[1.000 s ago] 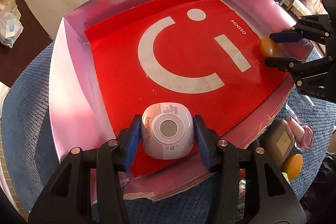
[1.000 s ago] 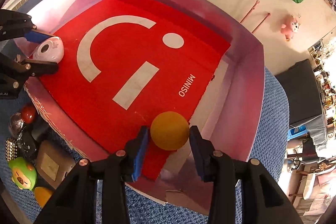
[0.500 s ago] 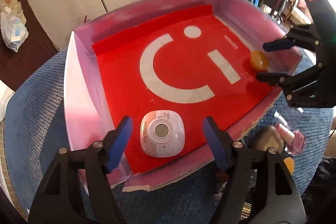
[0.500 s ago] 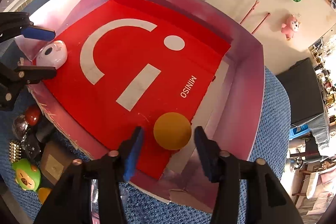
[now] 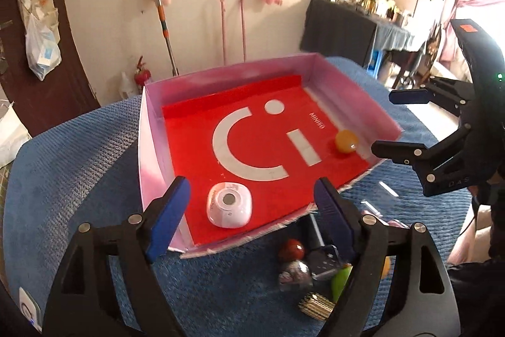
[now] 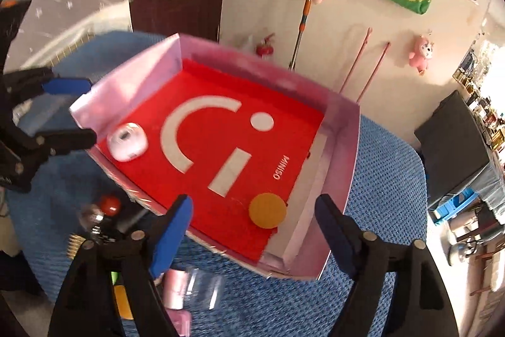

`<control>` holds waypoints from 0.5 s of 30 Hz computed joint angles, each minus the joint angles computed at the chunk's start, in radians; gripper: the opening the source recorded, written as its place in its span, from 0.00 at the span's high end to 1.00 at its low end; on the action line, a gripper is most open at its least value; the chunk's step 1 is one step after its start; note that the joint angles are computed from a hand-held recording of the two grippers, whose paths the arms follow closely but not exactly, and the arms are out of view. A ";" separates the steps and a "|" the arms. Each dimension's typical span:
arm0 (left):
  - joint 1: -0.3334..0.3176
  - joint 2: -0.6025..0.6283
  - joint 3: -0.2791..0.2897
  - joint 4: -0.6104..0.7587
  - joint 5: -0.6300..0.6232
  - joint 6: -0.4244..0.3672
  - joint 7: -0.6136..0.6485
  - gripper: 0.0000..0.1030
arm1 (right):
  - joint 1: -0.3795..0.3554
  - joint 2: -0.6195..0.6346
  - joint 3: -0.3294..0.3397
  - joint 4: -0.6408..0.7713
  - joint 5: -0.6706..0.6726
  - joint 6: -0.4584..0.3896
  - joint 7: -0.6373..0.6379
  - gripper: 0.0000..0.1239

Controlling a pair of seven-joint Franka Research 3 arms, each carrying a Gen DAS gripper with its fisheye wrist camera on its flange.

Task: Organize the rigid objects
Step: 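Open both tools to drop the speaker and the orange ball into the box, then withdraw both open tools from the box toward the remaining objects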

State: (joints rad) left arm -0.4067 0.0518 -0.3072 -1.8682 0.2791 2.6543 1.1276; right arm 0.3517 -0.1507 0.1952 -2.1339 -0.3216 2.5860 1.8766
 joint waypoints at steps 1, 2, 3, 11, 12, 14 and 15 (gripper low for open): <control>-0.003 -0.018 -0.001 -0.024 0.013 0.021 -0.024 0.22 | -0.001 -0.016 0.003 -0.015 -0.009 0.016 0.016 0.29; -0.004 -0.028 -0.001 -0.039 0.022 0.036 -0.038 0.22 | -0.004 -0.032 0.008 -0.032 -0.022 0.038 0.035 0.26; -0.005 -0.042 -0.002 -0.059 0.030 0.054 -0.050 0.22 | -0.008 -0.052 0.014 -0.053 -0.033 0.060 0.053 0.26; 0.017 -0.136 -0.040 -0.204 0.316 0.176 -0.390 0.09 | -0.101 -0.202 0.127 -0.221 -0.135 0.196 0.253 0.20; 0.027 -0.143 -0.052 -0.217 0.389 0.184 -0.472 0.09 | -0.118 -0.219 0.146 -0.240 -0.149 0.208 0.282 0.20; 0.034 -0.148 -0.067 -0.231 0.481 0.181 -0.567 0.09 | -0.157 -0.254 0.193 -0.282 -0.180 0.229 0.353 0.18; 0.036 -0.151 -0.075 -0.239 0.530 0.178 -0.621 0.09 | -0.171 -0.265 0.211 -0.296 -0.189 0.233 0.377 0.18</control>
